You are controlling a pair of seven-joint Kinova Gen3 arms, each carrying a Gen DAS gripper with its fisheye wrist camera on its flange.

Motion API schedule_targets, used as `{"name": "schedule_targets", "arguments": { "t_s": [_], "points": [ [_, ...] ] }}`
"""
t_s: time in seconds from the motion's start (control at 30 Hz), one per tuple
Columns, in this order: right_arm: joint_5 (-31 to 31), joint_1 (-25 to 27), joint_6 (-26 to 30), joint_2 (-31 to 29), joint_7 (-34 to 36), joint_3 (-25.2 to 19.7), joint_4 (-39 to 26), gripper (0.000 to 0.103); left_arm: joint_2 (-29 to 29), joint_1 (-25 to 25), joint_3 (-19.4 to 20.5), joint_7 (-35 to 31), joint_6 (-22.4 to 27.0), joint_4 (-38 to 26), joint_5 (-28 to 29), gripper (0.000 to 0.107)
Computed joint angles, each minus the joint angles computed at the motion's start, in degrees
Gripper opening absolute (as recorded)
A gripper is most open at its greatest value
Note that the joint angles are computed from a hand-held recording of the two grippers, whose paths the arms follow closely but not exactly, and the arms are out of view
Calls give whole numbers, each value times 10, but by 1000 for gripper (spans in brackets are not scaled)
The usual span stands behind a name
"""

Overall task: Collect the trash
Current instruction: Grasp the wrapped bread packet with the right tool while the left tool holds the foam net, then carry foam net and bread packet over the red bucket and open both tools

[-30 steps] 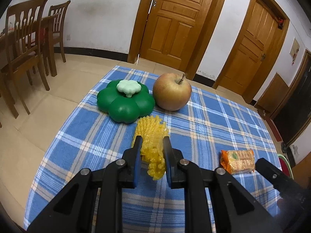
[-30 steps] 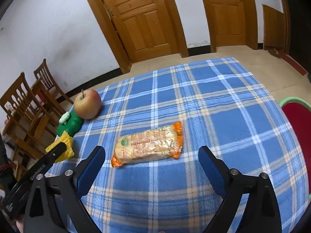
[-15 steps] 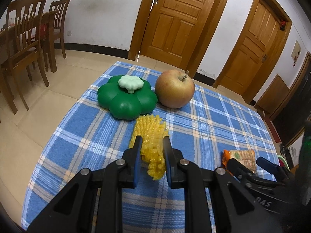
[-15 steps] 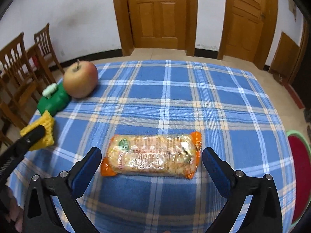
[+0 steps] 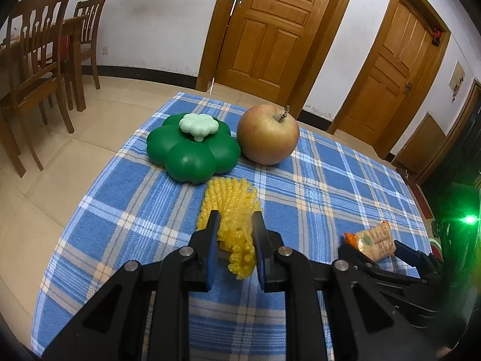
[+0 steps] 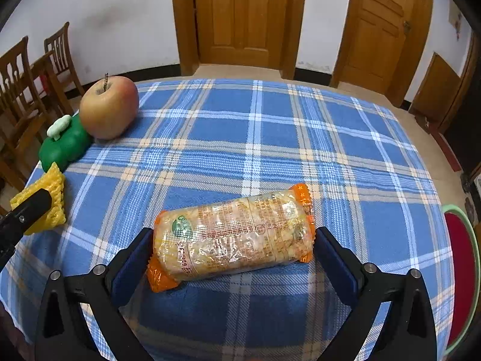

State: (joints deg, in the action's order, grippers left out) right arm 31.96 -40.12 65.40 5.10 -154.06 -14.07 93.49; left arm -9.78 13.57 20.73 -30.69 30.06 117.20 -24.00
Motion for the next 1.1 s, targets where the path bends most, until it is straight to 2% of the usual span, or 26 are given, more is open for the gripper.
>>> {"name": "schedule_targets", "arguments": {
  "t_s": [0.1, 0.17, 0.33, 0.53, 0.8, 0.9, 1.1],
  "points": [
    [6, -2, -1, -9, -8, -2, 8, 92, 0, 1, 0, 0, 0, 0, 1, 20],
    [9, 0, -3, -17, -13, -5, 16, 83, 0, 0, 1, 2, -1, 0, -1, 20],
    [3, 14, -19, -54, -37, -18, 49, 82, 5, 1, 4, 9, -6, 1, -9, 20],
    [11, 35, -10, -106, -83, -49, 87, 82, 7, 4, 10, 18, -6, 0, -23, 20],
    [-2, 89, 37, -202, -127, -107, 130, 82, 10, 16, 10, 20, -6, -2, -33, 20],
    [-17, 115, 49, -241, -130, -115, 146, 82, 6, 29, -12, -16, -23, 3, 3, 20],
    [-47, 167, 84, -316, -108, -110, 166, 82, 1, 24, 8, -30, -33, 4, 6, 20]
  ]
}}
